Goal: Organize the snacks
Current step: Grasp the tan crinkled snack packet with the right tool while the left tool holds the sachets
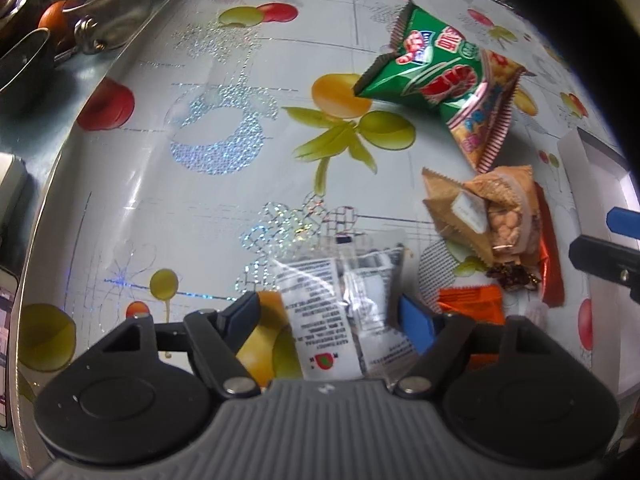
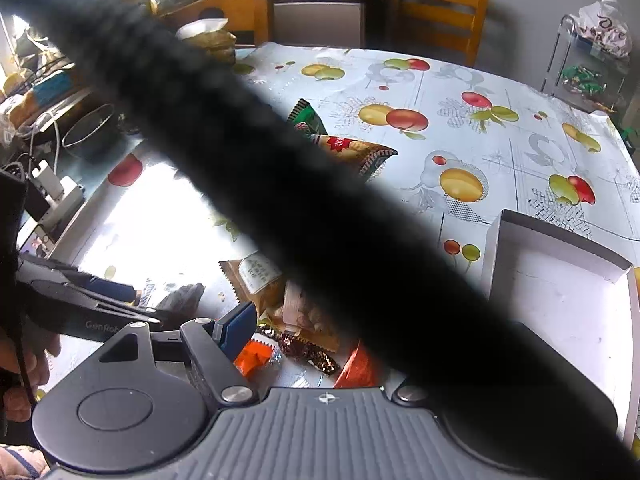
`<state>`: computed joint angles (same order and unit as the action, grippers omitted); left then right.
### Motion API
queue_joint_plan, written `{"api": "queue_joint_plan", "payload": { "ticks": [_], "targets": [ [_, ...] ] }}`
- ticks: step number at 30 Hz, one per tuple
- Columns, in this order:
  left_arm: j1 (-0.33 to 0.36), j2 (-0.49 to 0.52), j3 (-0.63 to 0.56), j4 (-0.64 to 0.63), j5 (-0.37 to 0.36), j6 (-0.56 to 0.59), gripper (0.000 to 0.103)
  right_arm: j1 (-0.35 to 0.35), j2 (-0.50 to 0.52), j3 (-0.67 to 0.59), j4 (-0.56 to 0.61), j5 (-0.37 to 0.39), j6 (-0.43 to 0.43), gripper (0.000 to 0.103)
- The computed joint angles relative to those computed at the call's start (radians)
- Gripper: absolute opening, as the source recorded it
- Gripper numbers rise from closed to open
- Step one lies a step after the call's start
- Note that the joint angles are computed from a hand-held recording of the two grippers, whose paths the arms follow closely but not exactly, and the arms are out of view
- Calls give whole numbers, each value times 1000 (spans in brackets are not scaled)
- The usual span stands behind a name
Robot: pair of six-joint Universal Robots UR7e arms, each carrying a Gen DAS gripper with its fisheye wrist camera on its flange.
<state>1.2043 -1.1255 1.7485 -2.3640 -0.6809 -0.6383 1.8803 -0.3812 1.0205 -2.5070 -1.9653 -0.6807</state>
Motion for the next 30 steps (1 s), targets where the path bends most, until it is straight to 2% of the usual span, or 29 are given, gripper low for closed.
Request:
{"api": "queue_joint_plan", "payload": {
  "ticks": [3,6,8,9,13,20,27,30],
  "targets": [
    [1,-1,2,-4,4,15,73,-1,26,-35,15,-2,5,74],
    [-1,-5,13,-21,6,42,68,-1,49,-61,27,-5,6,67],
    [-4,-8,23,-36,8,52,64,-2,68,-85,43,-10,12,58],
    [-5,-9,28,-45,7,61,59,-3,78,-98,51,-13,18,57],
    [-8,-14,48,-85,1,91,57,-9,114,-149,82,-24,52,51],
    [-11,-24,97,-189,-3,154,56,-14,138,-181,91,-18,78,47],
    [-12,-20,98,-204,-3,175,56,-13,152,-223,142,0,160,47],
    [-12,-17,100,-218,-2,192,56,-12,165,-234,137,-25,162,46]
  ]
}}
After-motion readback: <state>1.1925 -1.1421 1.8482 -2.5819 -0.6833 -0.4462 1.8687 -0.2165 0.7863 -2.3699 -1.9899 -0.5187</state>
